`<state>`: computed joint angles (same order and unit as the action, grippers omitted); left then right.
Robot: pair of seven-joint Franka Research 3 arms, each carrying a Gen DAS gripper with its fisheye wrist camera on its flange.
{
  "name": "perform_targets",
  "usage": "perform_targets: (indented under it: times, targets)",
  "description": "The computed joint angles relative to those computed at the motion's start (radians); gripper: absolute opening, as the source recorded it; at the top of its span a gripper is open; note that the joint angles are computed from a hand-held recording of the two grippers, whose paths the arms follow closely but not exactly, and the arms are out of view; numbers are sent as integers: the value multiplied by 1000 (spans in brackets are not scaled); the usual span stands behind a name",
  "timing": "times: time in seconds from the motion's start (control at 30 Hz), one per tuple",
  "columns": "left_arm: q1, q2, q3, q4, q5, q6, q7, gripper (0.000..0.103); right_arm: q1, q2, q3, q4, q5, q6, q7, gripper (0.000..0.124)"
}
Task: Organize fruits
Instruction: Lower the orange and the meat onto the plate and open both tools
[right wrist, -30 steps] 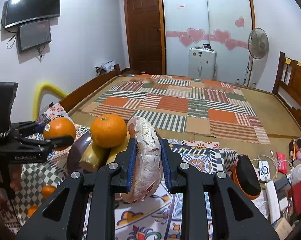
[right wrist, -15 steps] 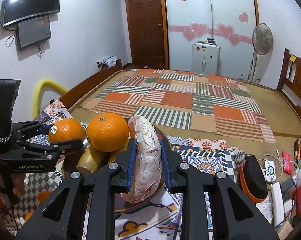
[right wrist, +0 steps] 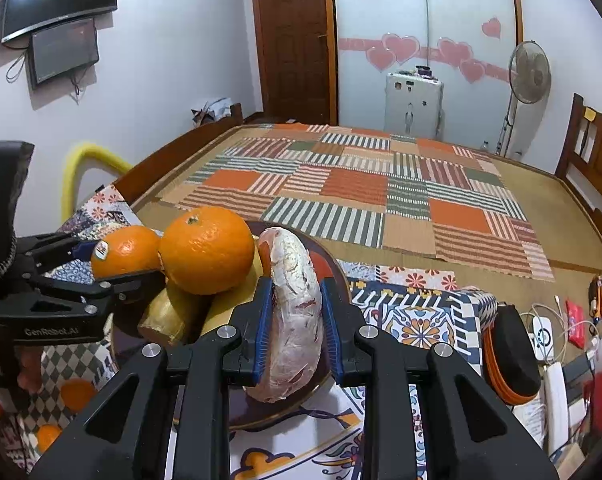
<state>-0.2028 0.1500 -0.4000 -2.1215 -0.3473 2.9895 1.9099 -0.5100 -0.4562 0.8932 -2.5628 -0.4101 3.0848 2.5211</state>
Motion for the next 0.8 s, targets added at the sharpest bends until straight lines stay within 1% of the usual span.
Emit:
perform_targets:
  times: [0.07, 0.17, 0.33, 0.53, 0.63, 0.73, 0.77, 0.8]
  targets:
    - [9, 2, -8, 3, -22, -7, 12, 69, 12, 14, -10, 3, -1, -5, -8, 22]
    - [26, 4, -22, 11, -81, -27, 49, 69, 2, 11, 3, 11, -21, -23, 3, 22]
    - [22, 0, -16, 11, -131, -42, 77, 69, 17, 19, -11, 21, -58, -43, 25, 23]
    - [-17, -18, 20, -9, -60, -29, 35, 70, 43, 32, -39, 31, -111, -65, 66, 23]
    - [-14, -32, 14, -23, -82, -22, 55, 71, 67, 39, -63, 36, -141, -77, 89, 24]
    - [-25, -55, 22, -44, -89, 1, 54, 72, 92, 34, -85, 35, -175, -87, 115, 36]
    - [-30, -62, 27, -51, -86, 8, 51, 72, 97, 27, -89, 33, -190, -90, 127, 42]
    - [-35, -72, 31, -59, -82, 13, 51, 72, 102, 14, -90, 32, -204, -99, 140, 44]
